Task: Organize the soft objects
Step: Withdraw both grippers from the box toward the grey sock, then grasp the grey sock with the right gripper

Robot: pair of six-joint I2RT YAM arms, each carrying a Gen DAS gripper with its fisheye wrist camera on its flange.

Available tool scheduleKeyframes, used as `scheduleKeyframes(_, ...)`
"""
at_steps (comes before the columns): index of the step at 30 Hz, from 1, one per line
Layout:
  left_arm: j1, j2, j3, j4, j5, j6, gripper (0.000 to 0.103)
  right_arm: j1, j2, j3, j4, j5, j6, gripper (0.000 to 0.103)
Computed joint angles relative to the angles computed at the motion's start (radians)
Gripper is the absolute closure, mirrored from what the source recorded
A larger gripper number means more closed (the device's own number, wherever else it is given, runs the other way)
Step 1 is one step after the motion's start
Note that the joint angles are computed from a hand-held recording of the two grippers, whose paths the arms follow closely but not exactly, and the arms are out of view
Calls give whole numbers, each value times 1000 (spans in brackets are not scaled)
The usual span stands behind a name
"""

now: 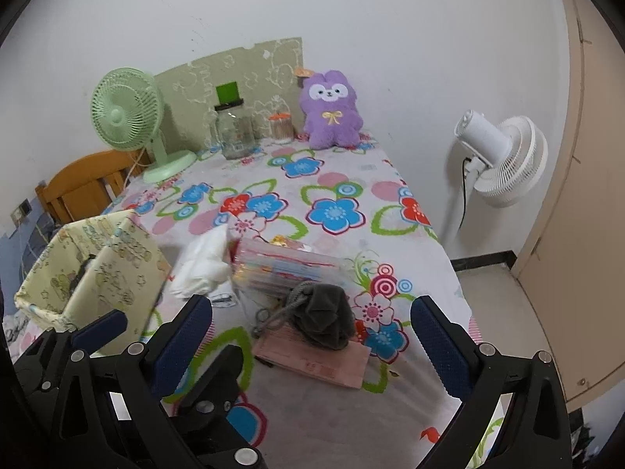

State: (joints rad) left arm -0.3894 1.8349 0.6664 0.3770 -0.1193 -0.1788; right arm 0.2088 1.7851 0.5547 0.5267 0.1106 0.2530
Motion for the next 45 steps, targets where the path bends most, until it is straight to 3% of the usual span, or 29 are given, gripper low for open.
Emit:
scheduleKeyframes(10, 13, 129, 94, -17, 19, -4, 2, -44, 135, 80, 7, -34, -25, 1)
scheduleKeyframes(18, 24, 195, 154, -44, 22, -2, 2, -53, 227, 159, -19, -57, -28, 7)
scheduleKeyframes(24, 20, 220, 169, -47, 20, 11, 2, -54, 275, 205, -47, -69, -29, 24)
scheduleKeyframes(27, 13, 226, 173, -48, 8, 19, 2, -58, 284, 219, -74, -101, -36, 43)
scheduleKeyframes(29, 7, 227, 173, -52, 5, 23, 2, -59, 282, 212, -70, -116, -49, 47)
scheduleKeyframes(45, -83, 188, 134, -44, -37, -2, 2, -138, 196, 62, 59, -140, -71, 51)
